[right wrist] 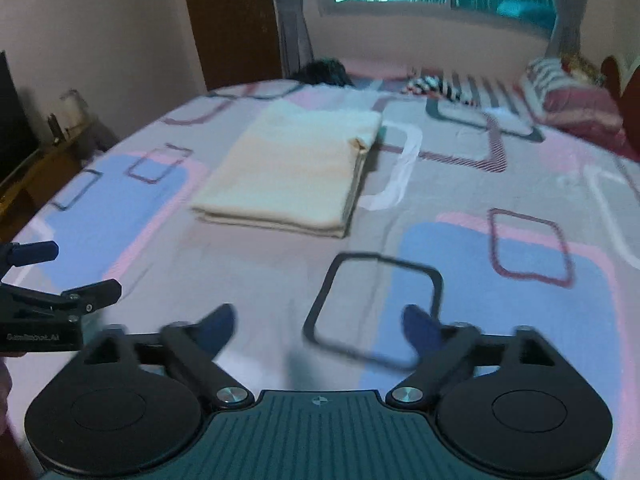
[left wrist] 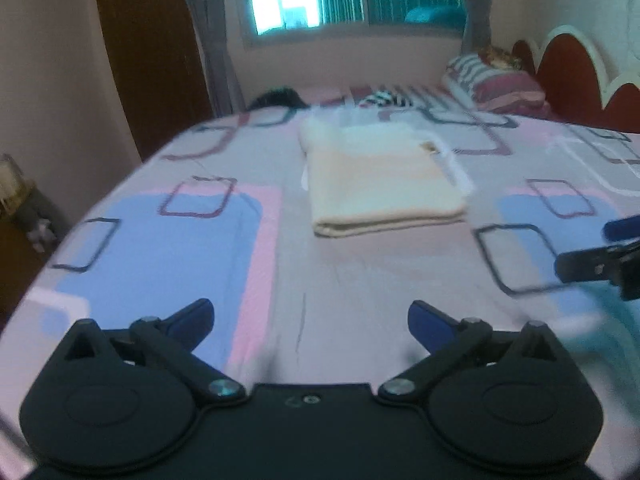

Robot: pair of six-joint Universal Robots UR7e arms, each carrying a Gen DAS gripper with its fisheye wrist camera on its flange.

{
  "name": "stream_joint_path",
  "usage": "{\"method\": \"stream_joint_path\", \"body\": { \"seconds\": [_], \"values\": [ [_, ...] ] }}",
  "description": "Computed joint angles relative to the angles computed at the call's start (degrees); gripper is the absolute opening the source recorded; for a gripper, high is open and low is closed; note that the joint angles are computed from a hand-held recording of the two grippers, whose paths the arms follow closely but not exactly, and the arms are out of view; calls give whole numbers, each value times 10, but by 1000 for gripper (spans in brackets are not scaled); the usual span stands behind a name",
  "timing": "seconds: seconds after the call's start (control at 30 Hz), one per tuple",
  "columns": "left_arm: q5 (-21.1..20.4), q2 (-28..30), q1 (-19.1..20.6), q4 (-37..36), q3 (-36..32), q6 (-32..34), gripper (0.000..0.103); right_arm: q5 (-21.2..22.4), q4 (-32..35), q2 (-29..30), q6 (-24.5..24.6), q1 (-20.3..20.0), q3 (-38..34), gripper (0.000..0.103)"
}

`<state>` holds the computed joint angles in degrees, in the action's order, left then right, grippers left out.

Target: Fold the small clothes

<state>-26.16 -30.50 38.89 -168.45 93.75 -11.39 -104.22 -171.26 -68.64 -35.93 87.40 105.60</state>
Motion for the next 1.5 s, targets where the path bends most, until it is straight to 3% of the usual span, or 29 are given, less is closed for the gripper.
{"method": "stream_joint_path", "body": {
  "seconds": [0.1, 0.17, 0.23, 0.3, 0.37, 0.63, 1.5],
  "values": [
    [34, -32, -39, 4, 64, -38, 103, -17, -85, -40, -11, 13, 73, 103],
    [53, -40, -55, -12, 79, -38, 103, -43, -139, -57, -11, 22, 110, 103],
    [50, -53, -62, 21, 82, -73, 103, -48, -164, -67, -6, 31, 132, 103],
    [28, -72, -64, 52, 83, -108, 103, -50, -161, -76, 8, 37, 143, 103],
    [17, -79, -68, 38, 86, -114, 103, -59, -154, -75, 19, 46, 141, 103],
    [14, -82, -92, -7, 104, -133, 103, -43, -194, -89, 11, 62, 152, 103],
    [21, -74, -104, -15, 101, -143, 103, -19, -176, -116, 15, 57, 156, 103]
  ]
}}
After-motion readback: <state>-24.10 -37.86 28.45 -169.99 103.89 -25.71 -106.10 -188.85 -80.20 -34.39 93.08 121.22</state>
